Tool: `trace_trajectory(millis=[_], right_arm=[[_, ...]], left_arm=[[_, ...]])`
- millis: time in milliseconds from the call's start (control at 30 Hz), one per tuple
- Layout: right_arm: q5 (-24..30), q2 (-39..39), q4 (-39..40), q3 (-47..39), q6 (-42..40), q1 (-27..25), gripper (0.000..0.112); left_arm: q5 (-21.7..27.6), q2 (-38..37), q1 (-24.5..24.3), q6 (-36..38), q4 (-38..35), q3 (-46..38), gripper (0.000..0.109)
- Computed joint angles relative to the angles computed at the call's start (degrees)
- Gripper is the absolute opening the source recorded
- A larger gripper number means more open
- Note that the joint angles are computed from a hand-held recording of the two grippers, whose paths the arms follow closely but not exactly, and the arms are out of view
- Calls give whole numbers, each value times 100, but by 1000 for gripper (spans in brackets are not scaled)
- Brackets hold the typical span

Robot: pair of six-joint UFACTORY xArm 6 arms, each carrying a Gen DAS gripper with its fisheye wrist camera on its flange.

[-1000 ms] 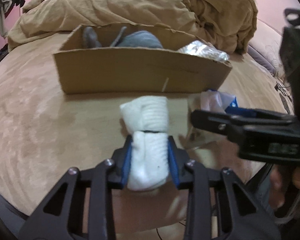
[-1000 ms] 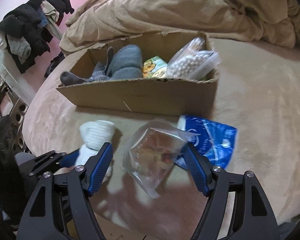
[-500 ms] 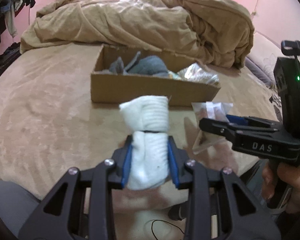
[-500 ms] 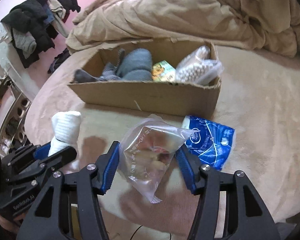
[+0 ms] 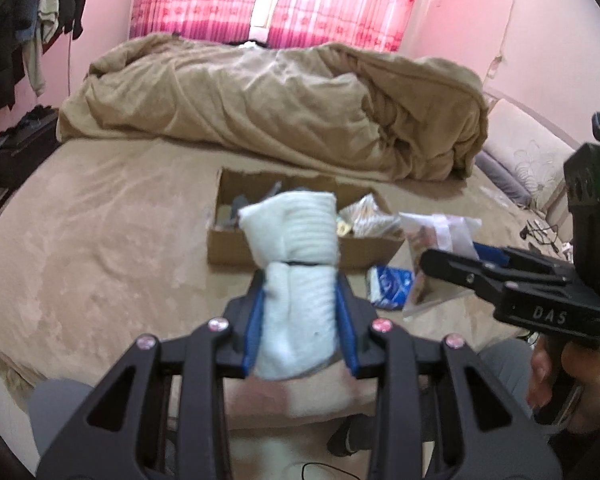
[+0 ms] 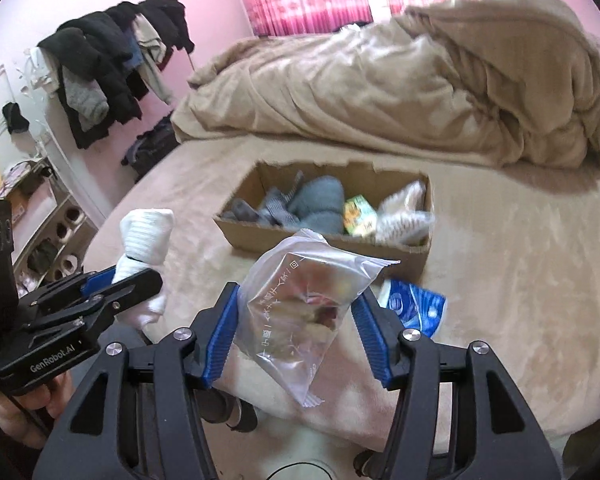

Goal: Organize objects
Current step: 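Carry the socks and clear bag over the box and release them inside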

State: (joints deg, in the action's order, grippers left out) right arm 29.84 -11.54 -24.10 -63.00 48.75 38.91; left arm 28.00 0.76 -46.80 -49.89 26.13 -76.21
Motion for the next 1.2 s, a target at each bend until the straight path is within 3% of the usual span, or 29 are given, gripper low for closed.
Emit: trace_trajectory(millis=[333, 600, 833, 1033, 1200], right_arm=[[9, 454, -194, -963, -346, -98, 60], [-104, 1111, 223, -1555, -964, -339, 60], [-259, 1749, 678, -1957, -1424, -498, 60], [-433, 2199, 1241, -2140, -1812, -654, 60], [-531, 2433, 1589, -2227, -2069, -728, 60]], left_arm=[[-75, 381, 343, 590, -217, -909, 33], [-216, 1308, 722, 1544, -1143, -1686, 34], [62, 2372, 928, 2239, -1689, -2756, 34], [562, 3380, 1109, 2865, -2750, -3778, 34], [1097, 4111, 1190, 3292, -2818, -4685, 37]])
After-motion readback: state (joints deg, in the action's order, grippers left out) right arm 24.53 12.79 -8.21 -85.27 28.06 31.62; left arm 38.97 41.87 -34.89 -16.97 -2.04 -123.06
